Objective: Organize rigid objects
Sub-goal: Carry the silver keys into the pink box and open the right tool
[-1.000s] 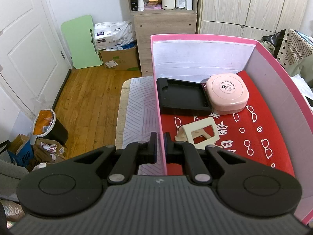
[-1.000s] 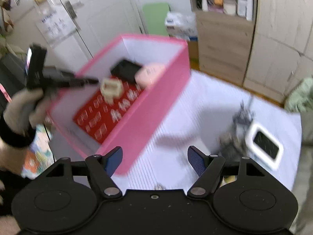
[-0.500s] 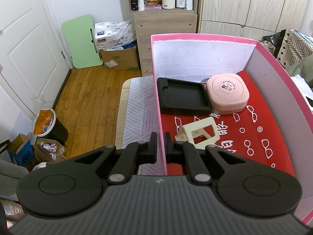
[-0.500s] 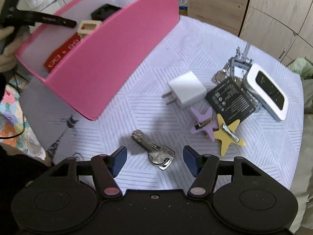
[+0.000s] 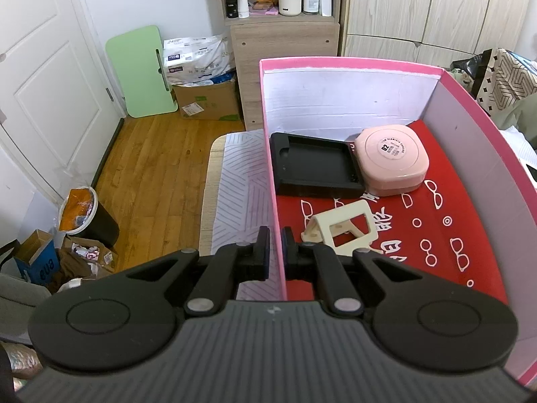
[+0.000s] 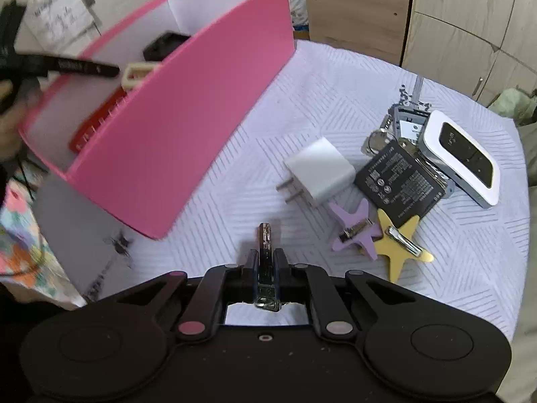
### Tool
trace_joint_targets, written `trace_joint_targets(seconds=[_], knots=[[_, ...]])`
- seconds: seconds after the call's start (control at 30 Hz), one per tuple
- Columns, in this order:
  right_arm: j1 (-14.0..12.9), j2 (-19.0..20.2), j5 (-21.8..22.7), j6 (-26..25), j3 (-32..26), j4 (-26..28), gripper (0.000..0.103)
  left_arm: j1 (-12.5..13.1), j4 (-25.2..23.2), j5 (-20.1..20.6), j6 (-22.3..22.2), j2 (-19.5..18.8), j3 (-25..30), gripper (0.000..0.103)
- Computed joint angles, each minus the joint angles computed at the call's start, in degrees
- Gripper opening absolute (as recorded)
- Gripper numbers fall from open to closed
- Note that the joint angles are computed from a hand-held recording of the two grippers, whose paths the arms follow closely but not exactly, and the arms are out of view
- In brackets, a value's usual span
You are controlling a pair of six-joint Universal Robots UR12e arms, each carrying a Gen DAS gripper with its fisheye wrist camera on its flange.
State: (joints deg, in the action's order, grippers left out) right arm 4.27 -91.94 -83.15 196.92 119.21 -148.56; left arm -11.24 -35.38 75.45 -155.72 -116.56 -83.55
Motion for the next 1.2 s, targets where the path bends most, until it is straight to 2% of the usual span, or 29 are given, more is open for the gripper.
trace_joint_targets(seconds=[0.03, 0.5, 0.57, 0.7, 1.0, 1.2], knots=[[-0.3, -0.2, 0.9, 0.3, 0.1, -0.6, 0.003, 0.0, 0.0, 0.0, 0.0, 0.0, 0.0, 0.007], [-1.0, -1.8, 0.9, -2.7, -2.9, -6.5, 0.003, 0.0, 0.0, -0.1, -0.1, 0.0, 0.0, 0.007], [-0.7, -1.9, -0.2, -3.6, -3.8, -7.6, 0.003, 0.0, -0.1, -0.2, -0.1, 0.0, 0.1, 0.007], [-0.6, -1.6, 0.4, -6.4, -6.1, -10.0, 0.003, 0.0, -0.1, -0.2, -0.2, 0.0, 0.1, 0.007], [-0.9, 2.1, 9.5, -10.7, -11.1, -12.9, 0.003, 0.0, -0.1, -0.2, -0.1, 0.0, 0.1, 0.007], [-0.7, 6.3, 14.9, -11.7, -13.8, -10.5, 0.003, 0.0, 0.0, -0.1, -0.1, 0.0, 0.0, 0.007]])
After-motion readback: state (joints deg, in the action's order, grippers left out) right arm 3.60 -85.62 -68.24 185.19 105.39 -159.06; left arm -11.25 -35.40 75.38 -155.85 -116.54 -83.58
